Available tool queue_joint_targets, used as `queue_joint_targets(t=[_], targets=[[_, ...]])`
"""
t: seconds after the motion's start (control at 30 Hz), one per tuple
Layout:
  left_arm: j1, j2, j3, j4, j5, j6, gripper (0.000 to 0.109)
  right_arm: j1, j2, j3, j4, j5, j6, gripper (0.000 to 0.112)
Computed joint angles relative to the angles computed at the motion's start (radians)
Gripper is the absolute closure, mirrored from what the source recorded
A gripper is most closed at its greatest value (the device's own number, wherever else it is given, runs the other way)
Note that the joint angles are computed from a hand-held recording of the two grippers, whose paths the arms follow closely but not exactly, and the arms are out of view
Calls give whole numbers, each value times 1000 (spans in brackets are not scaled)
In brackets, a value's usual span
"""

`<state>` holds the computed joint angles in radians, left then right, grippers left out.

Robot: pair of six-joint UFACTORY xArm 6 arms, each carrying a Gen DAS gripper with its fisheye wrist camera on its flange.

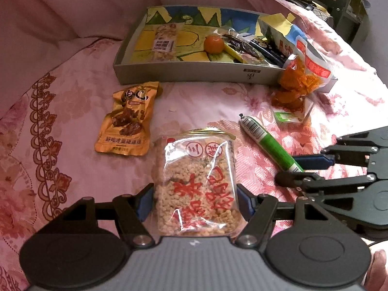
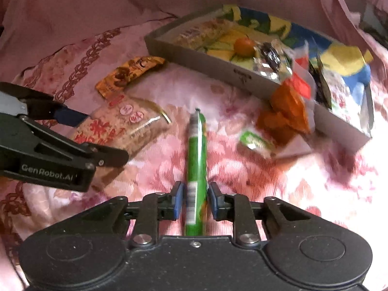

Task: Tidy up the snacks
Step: 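Grasp the clear rice-cracker bag with the left tool while the right tool grasps the green sausage stick, then carry the rice-cracker bag and green sausage into the tray and release both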

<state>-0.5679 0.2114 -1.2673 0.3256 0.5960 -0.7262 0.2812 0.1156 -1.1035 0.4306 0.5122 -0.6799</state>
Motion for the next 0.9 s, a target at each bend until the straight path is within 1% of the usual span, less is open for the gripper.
queue_joint_targets(t=[0.07,0.17,0.27,0.43,0.5,0.6,0.67,0.8,0.87,0.9], targets=[[0,1,-1,3,2,0,36,5,5,4,-9,-21,-6,84],[0,4,-4,6,4,1,36,10,5,6,-25,-29,7,85],[-1,6,-7,10,7,0,36,14,-3,19,-43,-42,16,92],[-2,5,-7,13,7,-1,36,22,-34,55,-87,-76,45,94],[-2,2,-4,6,5,1,36,28,-57,90,-149,-121,73,94],[-2,-16,16,-37,-12,13,36,33,-96,160,-329,-236,160,94],[-4,-36,39,-67,-33,20,36,30,-124,197,-395,-293,199,94],[-20,-75,76,-28,-60,-23,36,28,-178,253,-374,-376,194,94],[-29,-102,100,22,-78,-70,36,30,-207,278,-311,-420,166,94],[-32,-111,106,43,-83,-91,36,32,-217,287,-302,-445,171,94]])
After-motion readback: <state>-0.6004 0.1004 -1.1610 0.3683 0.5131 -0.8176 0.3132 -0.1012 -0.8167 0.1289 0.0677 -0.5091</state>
